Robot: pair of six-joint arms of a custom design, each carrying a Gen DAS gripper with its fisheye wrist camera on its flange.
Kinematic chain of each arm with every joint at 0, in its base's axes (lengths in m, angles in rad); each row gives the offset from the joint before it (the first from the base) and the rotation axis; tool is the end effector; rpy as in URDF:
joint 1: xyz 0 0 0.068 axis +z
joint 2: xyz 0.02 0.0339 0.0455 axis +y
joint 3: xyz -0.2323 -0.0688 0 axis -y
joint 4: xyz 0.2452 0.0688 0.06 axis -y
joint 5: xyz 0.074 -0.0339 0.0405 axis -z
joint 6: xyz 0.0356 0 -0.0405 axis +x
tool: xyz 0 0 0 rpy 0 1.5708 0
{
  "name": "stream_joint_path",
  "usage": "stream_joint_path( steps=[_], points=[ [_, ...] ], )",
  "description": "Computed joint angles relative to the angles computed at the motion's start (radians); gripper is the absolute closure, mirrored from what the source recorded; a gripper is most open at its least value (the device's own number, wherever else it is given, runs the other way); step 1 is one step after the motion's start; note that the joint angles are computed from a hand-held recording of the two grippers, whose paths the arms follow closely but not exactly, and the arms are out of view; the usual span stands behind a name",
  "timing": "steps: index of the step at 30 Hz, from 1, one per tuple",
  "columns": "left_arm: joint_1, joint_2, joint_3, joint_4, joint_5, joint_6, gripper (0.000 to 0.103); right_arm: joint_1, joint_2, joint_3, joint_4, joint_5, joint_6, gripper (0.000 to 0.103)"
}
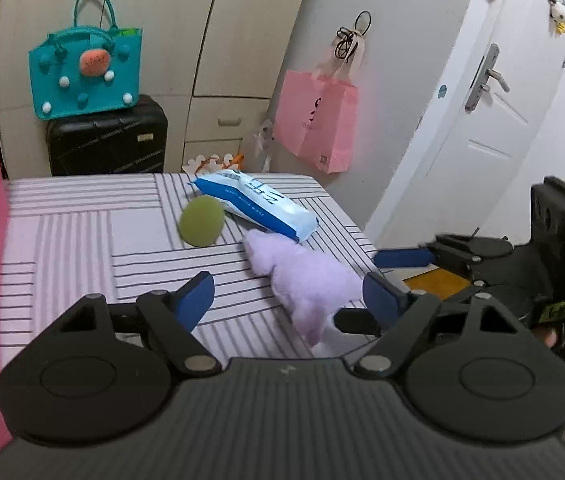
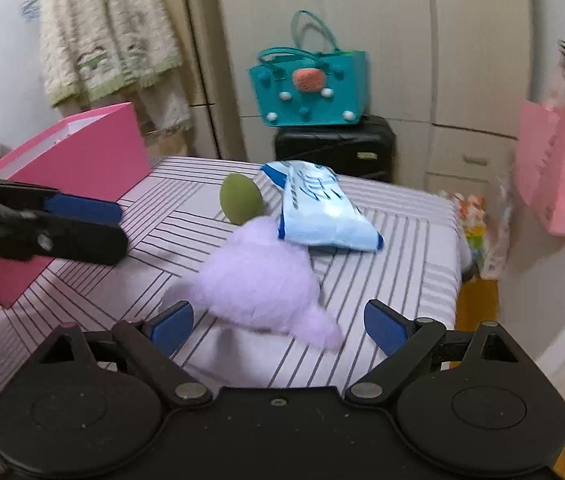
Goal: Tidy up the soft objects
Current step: 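Move both tools back toward the lilac plush and green ball, then grasp the lilac plush between both grippers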
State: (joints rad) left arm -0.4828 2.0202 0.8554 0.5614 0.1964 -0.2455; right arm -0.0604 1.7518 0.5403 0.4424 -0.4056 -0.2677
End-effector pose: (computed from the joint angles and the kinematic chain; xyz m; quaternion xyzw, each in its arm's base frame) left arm 0.3179 -0.1745 0.0594 0.1496 0.8694 -0.2459 0.4016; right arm 0.2812 -0.0029 0.0593 -0.1715 0.8889 0.1205 0.4074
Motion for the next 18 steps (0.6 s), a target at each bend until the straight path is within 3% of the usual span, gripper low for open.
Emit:
stream_joint_path(
  steps=[3, 11, 14, 18],
  points=[
    [-0.013, 0.051, 0.047, 0.011, -0.006, -0.013, 0.027, -0.023, 0.047, 0.068, -0.052, -0.072, -0.079, 0.008],
    [-0.052, 0.163, 0.161, 0.003, -0.065, -0.027, 0.042, -0.017, 0.122, 0.116, -0.041, -0.13, -0.176, 0.01],
    [-0.059, 0.188, 0.182, -0.009, -0.077, -0.032, 0.045, -0.017, 0.14, 0.135, -0.065, -0.149, -0.192, 0.015],
    [-0.05, 0.206, 0.197, -0.03, -0.039, -0.071, 0.055, -0.011, 0.171, 0.148, -0.061, -0.153, -0.183, 0.031]
  ],
)
